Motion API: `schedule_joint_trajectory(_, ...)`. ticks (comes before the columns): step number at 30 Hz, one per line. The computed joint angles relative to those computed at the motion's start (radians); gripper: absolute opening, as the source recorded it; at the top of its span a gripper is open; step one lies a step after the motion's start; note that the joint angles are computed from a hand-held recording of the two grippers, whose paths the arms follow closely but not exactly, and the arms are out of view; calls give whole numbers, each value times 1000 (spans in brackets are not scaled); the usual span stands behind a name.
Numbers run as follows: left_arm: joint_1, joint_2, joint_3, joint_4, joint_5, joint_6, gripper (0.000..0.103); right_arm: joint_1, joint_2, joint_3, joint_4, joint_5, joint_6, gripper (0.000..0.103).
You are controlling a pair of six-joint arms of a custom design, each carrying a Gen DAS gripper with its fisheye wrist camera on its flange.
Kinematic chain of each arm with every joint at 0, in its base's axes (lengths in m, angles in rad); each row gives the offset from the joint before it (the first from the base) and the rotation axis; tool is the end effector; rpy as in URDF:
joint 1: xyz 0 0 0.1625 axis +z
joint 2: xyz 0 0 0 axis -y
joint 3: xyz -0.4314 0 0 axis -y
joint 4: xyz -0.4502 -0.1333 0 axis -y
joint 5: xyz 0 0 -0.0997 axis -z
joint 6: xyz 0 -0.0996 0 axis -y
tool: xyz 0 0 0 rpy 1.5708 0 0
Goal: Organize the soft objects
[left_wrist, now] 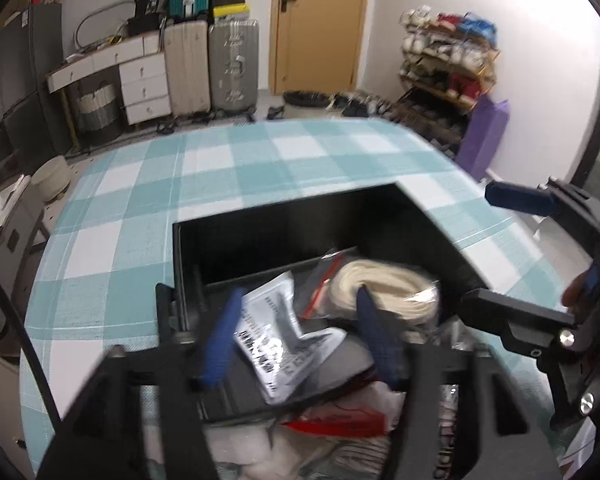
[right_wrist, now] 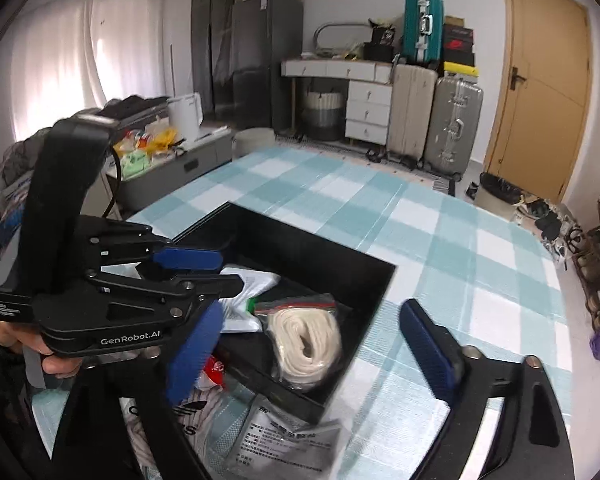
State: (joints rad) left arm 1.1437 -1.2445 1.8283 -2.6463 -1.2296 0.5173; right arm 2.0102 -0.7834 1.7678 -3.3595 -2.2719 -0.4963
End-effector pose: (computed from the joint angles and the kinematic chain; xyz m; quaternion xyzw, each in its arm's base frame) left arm -0.1160 -0.6571 0.2873 0.3980 0.8700 -0.2322 0.1753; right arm 0.3512 -0.5849 0.1110 0.2698 -0.8320 0.3585 0.3263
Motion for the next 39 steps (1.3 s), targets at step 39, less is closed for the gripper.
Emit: schedule_joint_trajectory(39, 84, -210, 191, -253, -40, 53, 103, 48, -47, 165, -109, -51, 182, 102)
